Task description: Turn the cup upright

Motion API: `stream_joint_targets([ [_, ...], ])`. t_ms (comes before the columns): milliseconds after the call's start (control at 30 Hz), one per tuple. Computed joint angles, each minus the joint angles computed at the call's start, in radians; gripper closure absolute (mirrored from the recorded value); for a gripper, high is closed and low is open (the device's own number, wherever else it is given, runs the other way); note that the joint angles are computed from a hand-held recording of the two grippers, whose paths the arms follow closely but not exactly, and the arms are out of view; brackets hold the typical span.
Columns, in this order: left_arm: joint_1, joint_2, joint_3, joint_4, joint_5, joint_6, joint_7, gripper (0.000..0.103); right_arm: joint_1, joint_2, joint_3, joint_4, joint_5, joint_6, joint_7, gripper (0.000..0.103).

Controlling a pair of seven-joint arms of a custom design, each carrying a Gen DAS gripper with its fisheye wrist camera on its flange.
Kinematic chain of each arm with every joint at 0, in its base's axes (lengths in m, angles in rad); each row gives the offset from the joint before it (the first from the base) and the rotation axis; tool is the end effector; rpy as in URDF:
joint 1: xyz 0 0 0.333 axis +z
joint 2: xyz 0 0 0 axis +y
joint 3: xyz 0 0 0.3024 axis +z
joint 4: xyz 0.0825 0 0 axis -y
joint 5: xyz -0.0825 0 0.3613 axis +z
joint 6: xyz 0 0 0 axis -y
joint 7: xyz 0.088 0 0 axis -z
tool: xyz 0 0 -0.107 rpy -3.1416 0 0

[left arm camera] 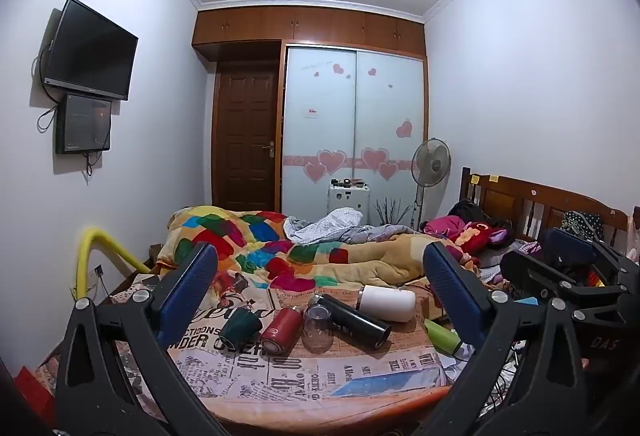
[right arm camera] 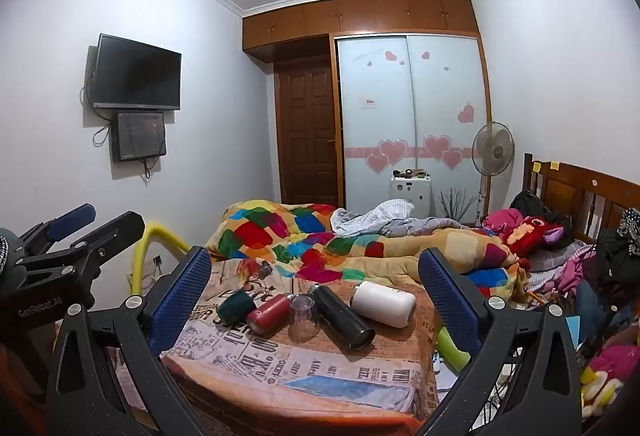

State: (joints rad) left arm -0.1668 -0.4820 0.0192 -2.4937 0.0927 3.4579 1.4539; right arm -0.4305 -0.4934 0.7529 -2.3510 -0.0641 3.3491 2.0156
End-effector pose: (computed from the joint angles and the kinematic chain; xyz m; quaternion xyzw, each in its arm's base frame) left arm 0.4060 -0.0695 0.6332 -0.4924 0.5658 -0.5164 0.4131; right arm 0.4104 0.2195 0.6237 -0.5872 0.5009 -0.3887 0.5032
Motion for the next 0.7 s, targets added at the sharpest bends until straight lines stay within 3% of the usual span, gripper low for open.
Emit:
stream_joint_targets([
  [400,0.004,-0.008,0.005,-0.012,0.009,0.011,-0.004,0.0,-0.013,-0.005,0.016,0.009,0.002,-0.005,0.003,0.0],
  [500,0.042,0.01,-0.04,-0.005,-0.006,0.012,0.001,0.0,-0.009,-0.005,0.011,0.007,-0.003,-0.004,0.003,0.0],
  [700,0.037,0.012,-0.035,-0.006,-0.005,0.013,0.003,0.0,-0.001,-0.003,0.001,0.004,-0.008,-0.003,0.002,0.0],
])
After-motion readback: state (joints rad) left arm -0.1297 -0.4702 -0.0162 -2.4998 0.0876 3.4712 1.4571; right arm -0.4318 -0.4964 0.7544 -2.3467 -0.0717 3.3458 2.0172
